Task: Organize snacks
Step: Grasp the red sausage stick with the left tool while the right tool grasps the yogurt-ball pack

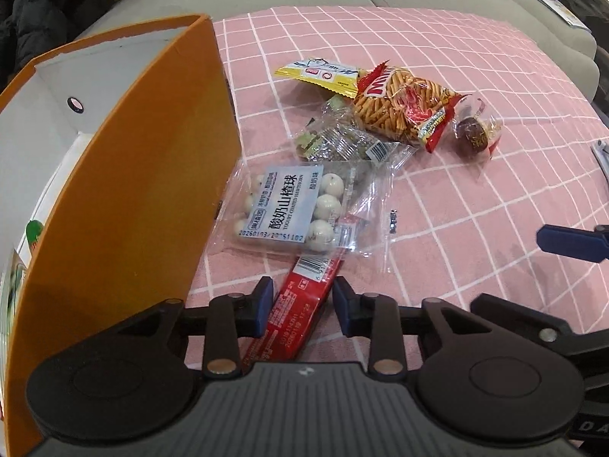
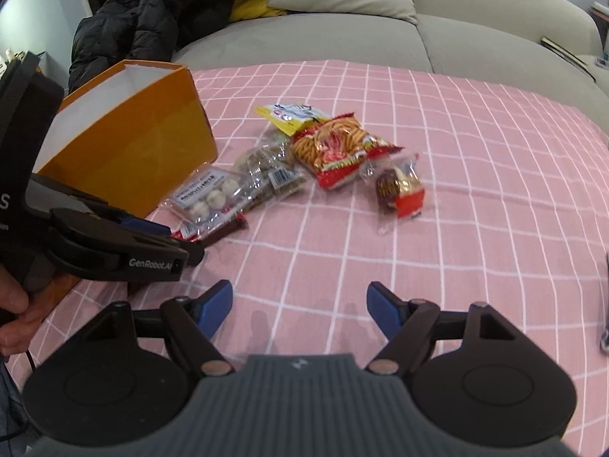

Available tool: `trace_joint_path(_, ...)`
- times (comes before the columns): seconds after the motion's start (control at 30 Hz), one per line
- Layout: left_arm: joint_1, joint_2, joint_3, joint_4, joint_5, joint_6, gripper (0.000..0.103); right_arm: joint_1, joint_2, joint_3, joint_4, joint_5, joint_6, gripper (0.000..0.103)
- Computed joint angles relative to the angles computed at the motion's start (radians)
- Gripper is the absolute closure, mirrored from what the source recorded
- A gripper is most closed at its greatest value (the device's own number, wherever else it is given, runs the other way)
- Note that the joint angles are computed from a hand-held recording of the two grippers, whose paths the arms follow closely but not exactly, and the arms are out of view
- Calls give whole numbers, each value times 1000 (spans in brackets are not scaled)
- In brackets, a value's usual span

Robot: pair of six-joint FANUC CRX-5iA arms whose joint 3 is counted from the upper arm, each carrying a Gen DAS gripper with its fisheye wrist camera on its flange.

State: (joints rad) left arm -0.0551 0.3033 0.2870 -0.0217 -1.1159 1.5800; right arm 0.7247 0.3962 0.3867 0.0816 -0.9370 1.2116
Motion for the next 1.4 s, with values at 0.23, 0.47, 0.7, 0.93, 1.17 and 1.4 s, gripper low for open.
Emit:
trace_joint_path(0.23, 45, -29, -61, 134, -9, 257, 72, -8, 19, 32, -46, 9, 85, 28)
trace_joint_path(0.47, 39, -58, -76, 80, -29, 378, 73, -23, 46, 73, -118, 56, 308, 28)
trace_joint_path(0.7, 80, -69, -117, 173, -17, 343, 73, -41, 115, 173, -222, 46, 641, 28)
trace_joint_path(0.93, 91, -61, -114, 188, -32, 357, 72, -56, 230, 343, -264, -57, 817, 27)
trace_joint_path(1.17, 95, -58, -117, 197, -34, 341, 72, -55, 289, 420, -281, -112, 804, 35)
trace_joint_path(1.4, 106, -66, -137, 201, -10, 336, 72, -41, 225, 315, -222, -76, 663, 36)
